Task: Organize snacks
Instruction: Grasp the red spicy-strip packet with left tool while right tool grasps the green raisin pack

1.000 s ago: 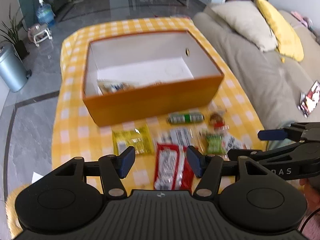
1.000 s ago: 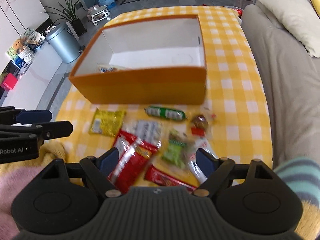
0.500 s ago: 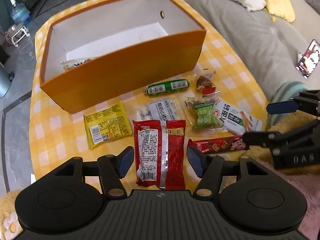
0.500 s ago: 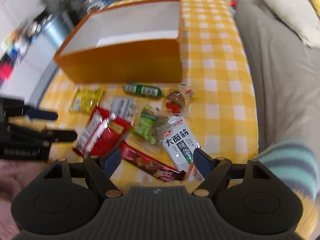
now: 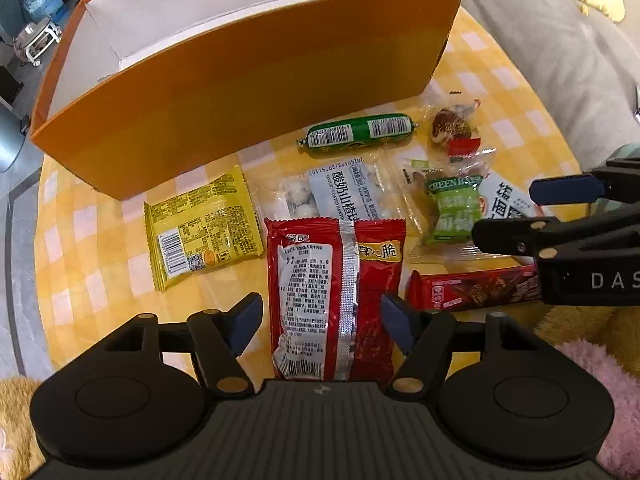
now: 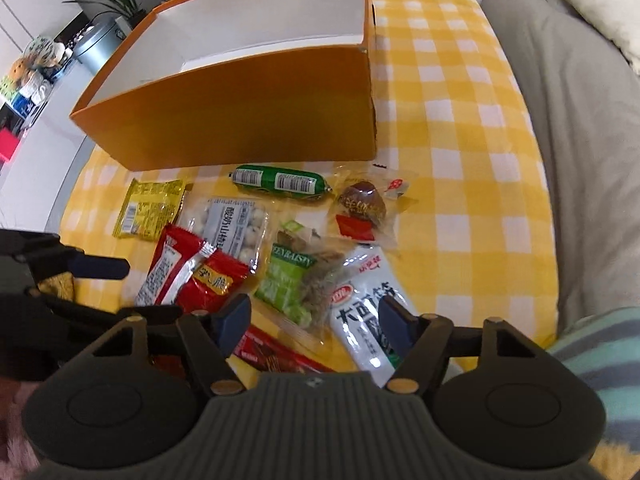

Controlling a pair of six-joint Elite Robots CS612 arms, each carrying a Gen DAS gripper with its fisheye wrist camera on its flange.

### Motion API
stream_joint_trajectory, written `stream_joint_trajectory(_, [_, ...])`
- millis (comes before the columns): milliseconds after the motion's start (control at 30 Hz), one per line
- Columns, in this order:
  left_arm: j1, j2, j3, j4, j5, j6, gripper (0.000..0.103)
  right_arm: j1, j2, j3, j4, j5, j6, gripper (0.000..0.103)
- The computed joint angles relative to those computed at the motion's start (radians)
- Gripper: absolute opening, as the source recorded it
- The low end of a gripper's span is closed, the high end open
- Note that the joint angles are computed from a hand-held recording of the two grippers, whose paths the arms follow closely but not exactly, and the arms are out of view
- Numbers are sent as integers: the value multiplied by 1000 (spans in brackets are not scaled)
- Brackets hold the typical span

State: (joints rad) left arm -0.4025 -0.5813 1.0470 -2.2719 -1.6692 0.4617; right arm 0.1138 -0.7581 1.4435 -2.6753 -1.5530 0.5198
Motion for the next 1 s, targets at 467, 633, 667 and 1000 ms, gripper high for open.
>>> stream_joint_trajectory(467, [-25, 13, 2, 5, 56, 28, 85, -18, 53, -38, -20, 93, 46, 55])
stream_joint_trajectory(633, [-22, 20, -9, 22, 44, 11, 84, -17, 63, -46, -31, 98, 36, 48])
stream_joint_trajectory(667, [-21, 21, -12, 27, 38, 8, 81, -18, 64, -47, -33, 102, 35, 48])
stream_joint_trajectory(1000, [-13, 20, -20, 41, 8, -11, 74, -13, 64, -49, -23, 91, 14, 41])
